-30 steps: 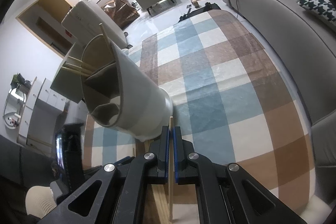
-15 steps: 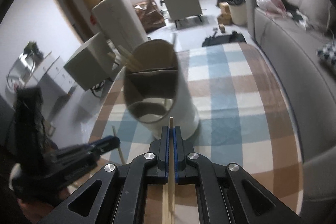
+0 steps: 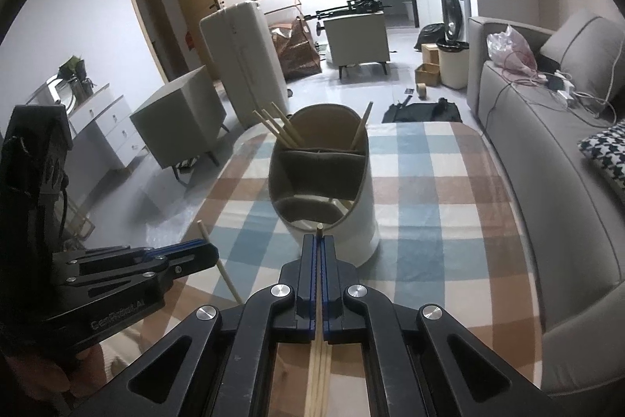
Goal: Organize utensils
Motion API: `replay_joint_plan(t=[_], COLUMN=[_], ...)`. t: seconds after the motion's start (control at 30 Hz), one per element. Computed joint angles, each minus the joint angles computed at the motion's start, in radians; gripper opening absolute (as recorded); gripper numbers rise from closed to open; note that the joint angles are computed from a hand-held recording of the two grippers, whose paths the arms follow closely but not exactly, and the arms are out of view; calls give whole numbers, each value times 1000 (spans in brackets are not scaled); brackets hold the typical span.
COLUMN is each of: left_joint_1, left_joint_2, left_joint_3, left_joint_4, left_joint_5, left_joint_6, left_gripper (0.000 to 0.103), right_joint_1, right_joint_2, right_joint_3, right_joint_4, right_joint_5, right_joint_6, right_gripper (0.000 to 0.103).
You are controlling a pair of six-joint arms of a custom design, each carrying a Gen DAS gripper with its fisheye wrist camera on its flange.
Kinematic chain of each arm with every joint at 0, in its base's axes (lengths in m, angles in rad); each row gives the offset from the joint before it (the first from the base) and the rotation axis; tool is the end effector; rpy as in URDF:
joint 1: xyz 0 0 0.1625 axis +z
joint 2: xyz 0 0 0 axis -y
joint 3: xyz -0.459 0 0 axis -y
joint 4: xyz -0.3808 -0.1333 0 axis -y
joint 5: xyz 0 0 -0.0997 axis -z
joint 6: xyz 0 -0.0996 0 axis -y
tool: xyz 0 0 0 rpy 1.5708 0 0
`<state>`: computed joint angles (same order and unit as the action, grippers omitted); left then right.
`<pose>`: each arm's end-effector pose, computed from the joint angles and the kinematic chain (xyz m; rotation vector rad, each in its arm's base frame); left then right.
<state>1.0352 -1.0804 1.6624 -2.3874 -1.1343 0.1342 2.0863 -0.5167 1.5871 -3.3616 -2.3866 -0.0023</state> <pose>-0.1820 -0.6504 0.2935 0.8293 2.5999 -0.4356 0.3988 -0.5806 0.0696 0.2277 -2.3261 1.0934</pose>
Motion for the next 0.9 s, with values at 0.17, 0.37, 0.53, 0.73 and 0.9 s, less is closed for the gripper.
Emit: replay_joint_plan(t=[0.17, 0.37, 0.53, 0.73, 0.9], left_joint_1=[-9, 7, 27, 59, 79], left_joint_2=[-13, -22, -17, 6, 23], left_joint_3=[0, -9, -20, -52, -92], left_joint_4=[-3, 1, 17, 41, 55], left_joint_5=[-1, -13, -36, -46, -64], left_joint_6=[15, 18, 16, 17, 29], left_gripper=[0, 0, 0, 0, 0], right_joint_1=[5, -8, -65, -150, -182], right_joint_2=[-5, -30, -94, -115, -52], right_joint_3=[12, 55, 130, 139, 73], right_joint_4=[1, 24, 139, 294, 352], right_joint_5=[-6, 13, 58, 171, 246], right_joint_6=[9, 83, 328, 455, 475], right_gripper=[0, 0, 3, 17, 23])
